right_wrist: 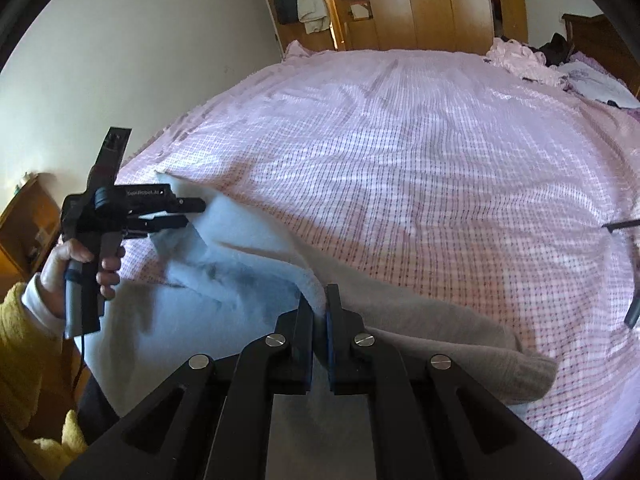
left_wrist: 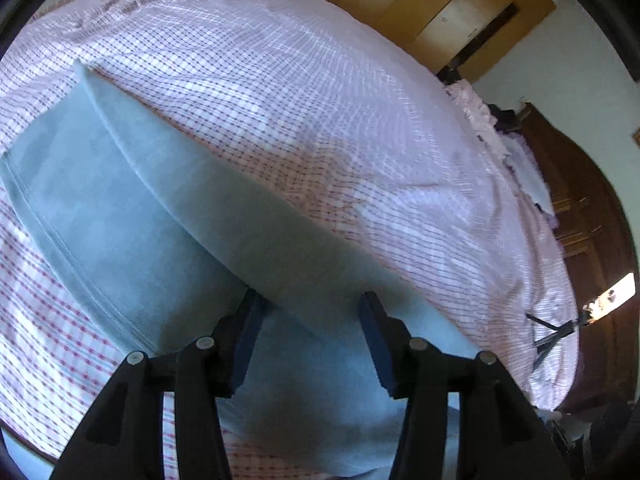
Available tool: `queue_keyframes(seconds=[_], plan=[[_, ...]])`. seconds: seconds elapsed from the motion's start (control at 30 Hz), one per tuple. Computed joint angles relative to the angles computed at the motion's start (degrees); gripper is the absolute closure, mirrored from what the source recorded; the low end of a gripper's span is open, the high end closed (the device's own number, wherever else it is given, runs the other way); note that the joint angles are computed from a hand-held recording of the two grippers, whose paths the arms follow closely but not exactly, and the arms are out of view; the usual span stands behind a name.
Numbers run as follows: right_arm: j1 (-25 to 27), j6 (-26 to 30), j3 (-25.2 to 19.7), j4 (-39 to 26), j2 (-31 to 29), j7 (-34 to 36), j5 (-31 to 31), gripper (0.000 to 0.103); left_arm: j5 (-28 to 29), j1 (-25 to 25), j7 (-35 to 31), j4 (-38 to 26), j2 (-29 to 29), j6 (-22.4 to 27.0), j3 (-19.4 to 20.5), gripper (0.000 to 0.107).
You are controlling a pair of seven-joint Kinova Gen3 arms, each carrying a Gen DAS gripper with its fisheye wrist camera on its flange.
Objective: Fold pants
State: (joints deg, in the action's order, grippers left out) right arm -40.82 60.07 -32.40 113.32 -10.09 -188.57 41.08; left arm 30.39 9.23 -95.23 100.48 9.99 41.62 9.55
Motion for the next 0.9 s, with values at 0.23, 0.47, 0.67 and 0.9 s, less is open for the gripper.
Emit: queue_keyframes(seconds=[0.23,0.47,0.67,0.9], plan=[[1.3,-1.7,0.4,0.3,-1.4,0.6,0.1,0.103,1.2,0.5,4.3,0.3,0.8,-1.4,-0.4,0.054],[2.0,-1.5,-1.4,-0.1,-1.3,0.9,-0.3,0.103,0.1,-0.1,6.0,-1.3,2.5,-2.0,1.2,0.102],[1.2,0.8,-2.2,-0.7,-1.3,0.6,-0.3,0.103,-2.4,1.1,2.9,2.3,-4.7,-5.0,0.3,0.105],[-0.3,5.5,-5.8,-1.4,-2.3,-2.6,0.3,0.103,-7.2,3.7,-1.7,6.4,-17.4,-3.5,-2.1,0.105]])
